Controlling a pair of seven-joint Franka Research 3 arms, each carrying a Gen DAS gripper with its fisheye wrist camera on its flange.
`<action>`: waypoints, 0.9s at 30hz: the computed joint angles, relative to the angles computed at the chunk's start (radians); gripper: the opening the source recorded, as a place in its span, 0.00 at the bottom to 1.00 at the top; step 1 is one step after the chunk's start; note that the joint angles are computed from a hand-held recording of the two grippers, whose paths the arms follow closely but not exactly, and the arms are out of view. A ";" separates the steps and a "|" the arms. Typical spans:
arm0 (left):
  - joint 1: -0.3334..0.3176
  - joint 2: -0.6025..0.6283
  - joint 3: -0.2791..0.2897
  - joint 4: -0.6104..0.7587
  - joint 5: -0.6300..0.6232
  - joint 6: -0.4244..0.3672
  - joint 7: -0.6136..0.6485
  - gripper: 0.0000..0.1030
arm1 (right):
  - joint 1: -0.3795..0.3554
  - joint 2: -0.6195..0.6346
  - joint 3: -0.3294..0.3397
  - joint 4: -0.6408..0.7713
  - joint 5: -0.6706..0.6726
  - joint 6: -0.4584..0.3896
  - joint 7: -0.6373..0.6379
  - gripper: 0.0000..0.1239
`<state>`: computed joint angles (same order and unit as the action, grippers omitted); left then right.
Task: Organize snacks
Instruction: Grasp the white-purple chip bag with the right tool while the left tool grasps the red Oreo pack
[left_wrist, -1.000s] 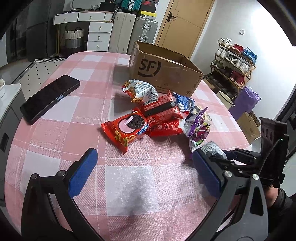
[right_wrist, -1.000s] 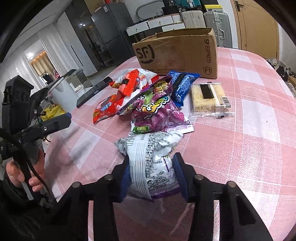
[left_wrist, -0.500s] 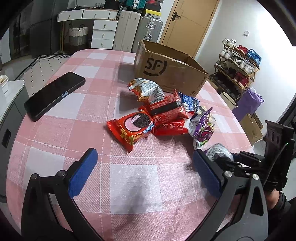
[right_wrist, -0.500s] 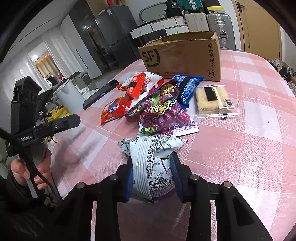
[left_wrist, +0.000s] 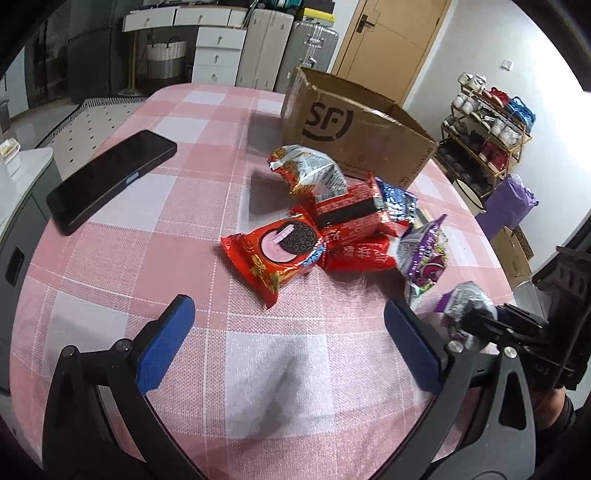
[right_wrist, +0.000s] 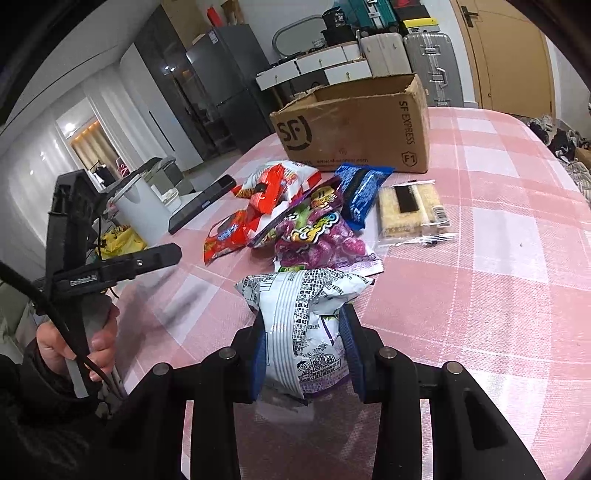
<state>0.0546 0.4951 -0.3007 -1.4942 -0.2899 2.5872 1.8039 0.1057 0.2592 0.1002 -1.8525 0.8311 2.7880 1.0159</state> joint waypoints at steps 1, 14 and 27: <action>-0.008 0.014 0.008 0.020 0.012 -0.013 -0.013 0.99 | 0.000 -0.002 -0.001 -0.002 0.000 0.002 0.001 0.29; -0.075 0.236 0.055 0.360 0.150 -0.186 -0.153 0.99 | -0.013 -0.021 -0.002 -0.023 0.056 0.018 -0.026 0.29; -0.142 0.411 0.106 0.654 0.253 -0.309 -0.235 0.99 | -0.015 -0.024 -0.010 -0.035 0.056 0.018 -0.010 0.29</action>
